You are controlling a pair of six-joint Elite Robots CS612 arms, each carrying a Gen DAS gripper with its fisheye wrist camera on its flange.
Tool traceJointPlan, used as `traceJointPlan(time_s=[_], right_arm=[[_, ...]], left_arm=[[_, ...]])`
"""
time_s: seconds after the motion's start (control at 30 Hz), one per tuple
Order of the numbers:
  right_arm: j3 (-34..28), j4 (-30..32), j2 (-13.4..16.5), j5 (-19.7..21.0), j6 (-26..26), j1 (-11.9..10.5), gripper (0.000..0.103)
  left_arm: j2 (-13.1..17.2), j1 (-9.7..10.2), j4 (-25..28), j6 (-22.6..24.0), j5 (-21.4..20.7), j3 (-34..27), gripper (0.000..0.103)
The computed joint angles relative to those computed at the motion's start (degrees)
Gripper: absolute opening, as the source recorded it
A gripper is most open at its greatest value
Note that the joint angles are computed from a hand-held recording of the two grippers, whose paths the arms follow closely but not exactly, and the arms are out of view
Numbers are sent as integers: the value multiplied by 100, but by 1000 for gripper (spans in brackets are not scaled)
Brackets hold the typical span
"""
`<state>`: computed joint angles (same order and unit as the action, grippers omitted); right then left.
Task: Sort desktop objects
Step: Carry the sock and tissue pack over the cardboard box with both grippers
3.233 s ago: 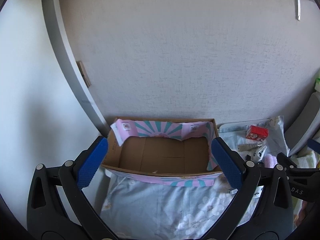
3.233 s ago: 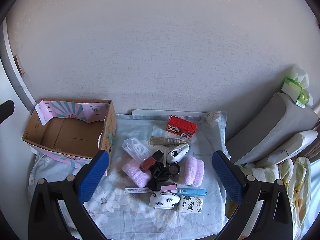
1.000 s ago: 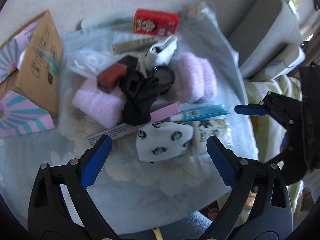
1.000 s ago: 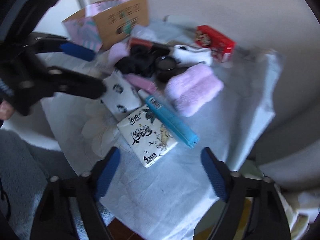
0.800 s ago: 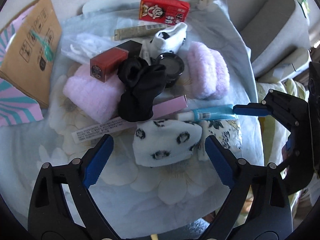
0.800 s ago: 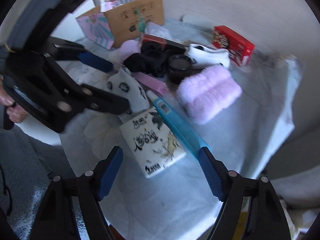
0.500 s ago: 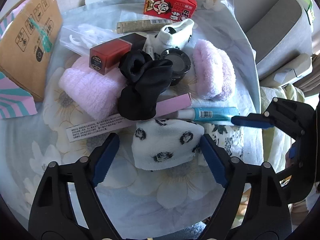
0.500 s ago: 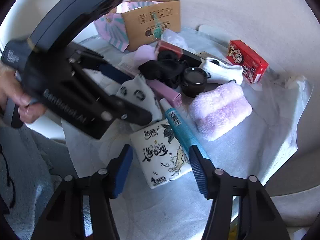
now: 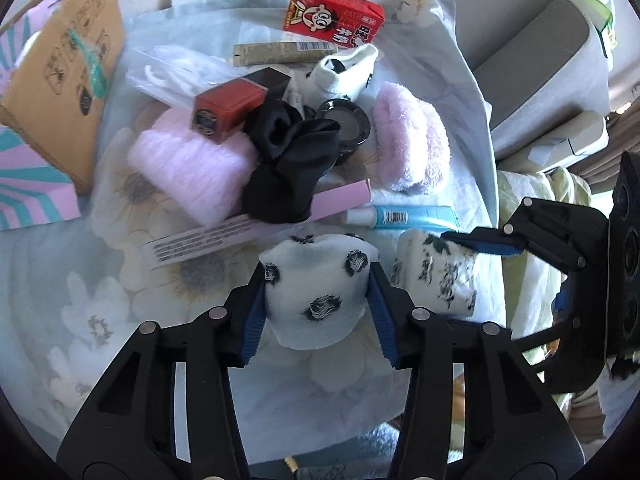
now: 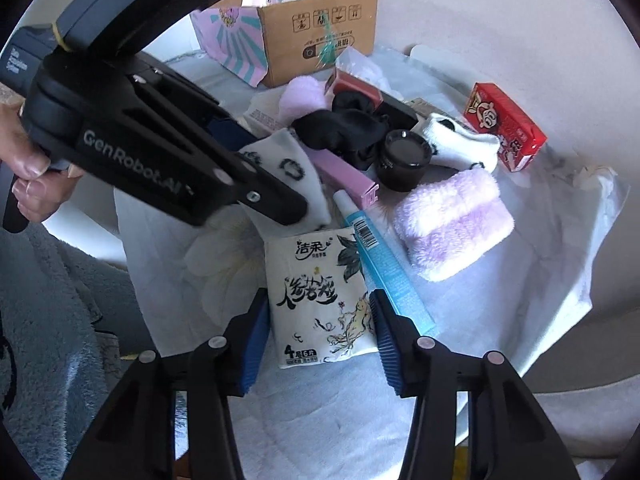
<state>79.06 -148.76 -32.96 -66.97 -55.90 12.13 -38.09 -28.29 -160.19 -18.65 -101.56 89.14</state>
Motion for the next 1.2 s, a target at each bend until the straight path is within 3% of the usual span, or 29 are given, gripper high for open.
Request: traceJointPlan(time_s=[0.17, 0.33, 0.63, 1.2], right_arm=[[78, 19, -92, -119, 117, 3, 46], [13, 409, -191, 87, 483, -22, 46], [-55, 155, -342, -344, 1123, 67, 46], [-963, 19, -243, -818, 2054, 403, 46]], left_arm=[[-175, 63, -45, 202, -73, 132, 42], [-316, 81, -180, 482, -34, 197, 42], [-501, 163, -336, 597, -6, 155, 42], [-707, 734, -766, 473, 122, -254, 42]])
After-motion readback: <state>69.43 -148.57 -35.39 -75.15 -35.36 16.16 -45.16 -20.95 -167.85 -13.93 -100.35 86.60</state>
